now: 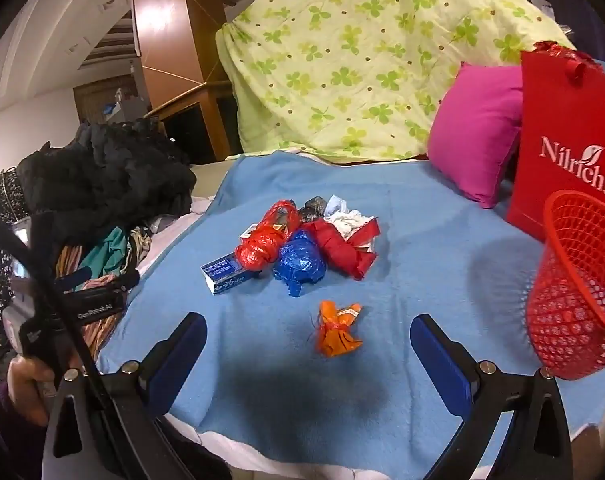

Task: Collect trash

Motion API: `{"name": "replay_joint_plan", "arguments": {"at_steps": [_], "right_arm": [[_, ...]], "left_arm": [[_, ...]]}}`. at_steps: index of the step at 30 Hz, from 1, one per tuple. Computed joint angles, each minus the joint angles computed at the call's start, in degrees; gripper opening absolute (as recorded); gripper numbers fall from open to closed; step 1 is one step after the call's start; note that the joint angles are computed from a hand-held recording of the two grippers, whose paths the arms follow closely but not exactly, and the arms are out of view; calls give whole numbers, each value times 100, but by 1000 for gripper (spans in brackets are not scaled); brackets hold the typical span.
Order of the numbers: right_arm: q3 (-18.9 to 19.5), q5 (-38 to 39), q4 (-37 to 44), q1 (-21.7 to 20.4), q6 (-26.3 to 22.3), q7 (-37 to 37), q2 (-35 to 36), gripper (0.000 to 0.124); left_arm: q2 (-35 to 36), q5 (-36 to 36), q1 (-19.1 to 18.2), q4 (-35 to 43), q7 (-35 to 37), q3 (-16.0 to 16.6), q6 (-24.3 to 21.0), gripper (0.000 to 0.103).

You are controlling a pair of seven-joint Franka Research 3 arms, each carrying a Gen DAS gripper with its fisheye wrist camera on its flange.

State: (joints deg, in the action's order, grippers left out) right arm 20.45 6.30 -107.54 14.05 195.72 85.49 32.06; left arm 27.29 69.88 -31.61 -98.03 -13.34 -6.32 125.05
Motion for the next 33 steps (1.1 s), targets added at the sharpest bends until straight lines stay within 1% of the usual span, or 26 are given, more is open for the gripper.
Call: {"name": "replay_joint_plan", "arguments": {"at_steps": [3,6,8,9,10,11,12,15,16,17,18,19,21,24,25,28,33], "right_arm": [[176,-155,252,-154,-72,-39,303,103],[380,-220,603,-330,-322,-112,582,103],[382,-146,880,-337,-595,-203,763,103],[444,-189,1013,-410,-760,-168,856,103],[518,169,946,-407,-847,-334,803,103],[645,125,998,-534,-910,-313,859,103],[613,172,1084,-482,-821,-397,952,103],[515,403,1203,-388,-930,-549,985,103],[565,463,1235,-427,-983,-619,1010,103],[674,595,1262,-496,-1232,-612,983,103],[720,677,1317,-513,-1355,-660,998,103],[743,742,1341,-517,-1380,-730,1009,103],[655,830,1378,-425,-1278,-886,1039,103],[615,1049,1449,-357,-1311,-1030,1063,103],[582,1114,1498,-320,-1354,-1069,1078,103],[425,1320,1696,-182,-1609,-1136,1126,103],[76,1587,2069,106,-2031,-1266,1256,103]], "left_arm": [[177,-104,71,179,81,7,171,103],[415,-218,114,425,298,71,352,103],[593,-273,119,609,441,138,482,103],[651,-375,129,673,564,151,503,103],[719,-460,145,748,689,171,551,103],[748,-523,173,763,755,194,676,103],[812,-600,201,826,841,215,779,103],[942,-698,197,990,1091,344,873,103],[984,-715,190,1049,1112,392,900,103],[1031,-737,188,1119,1157,433,916,103],[1074,-759,193,1183,1203,467,945,103],[1106,-770,182,1234,1268,506,927,103],[1230,-788,163,1419,1422,563,910,103],[1357,-1136,299,1570,1748,473,1186,103],[1409,-1191,289,1637,1831,509,1203,103],[1622,-1496,312,1921,2226,532,1180,103],[1918,-1811,267,2340,2618,635,1165,103]]}}
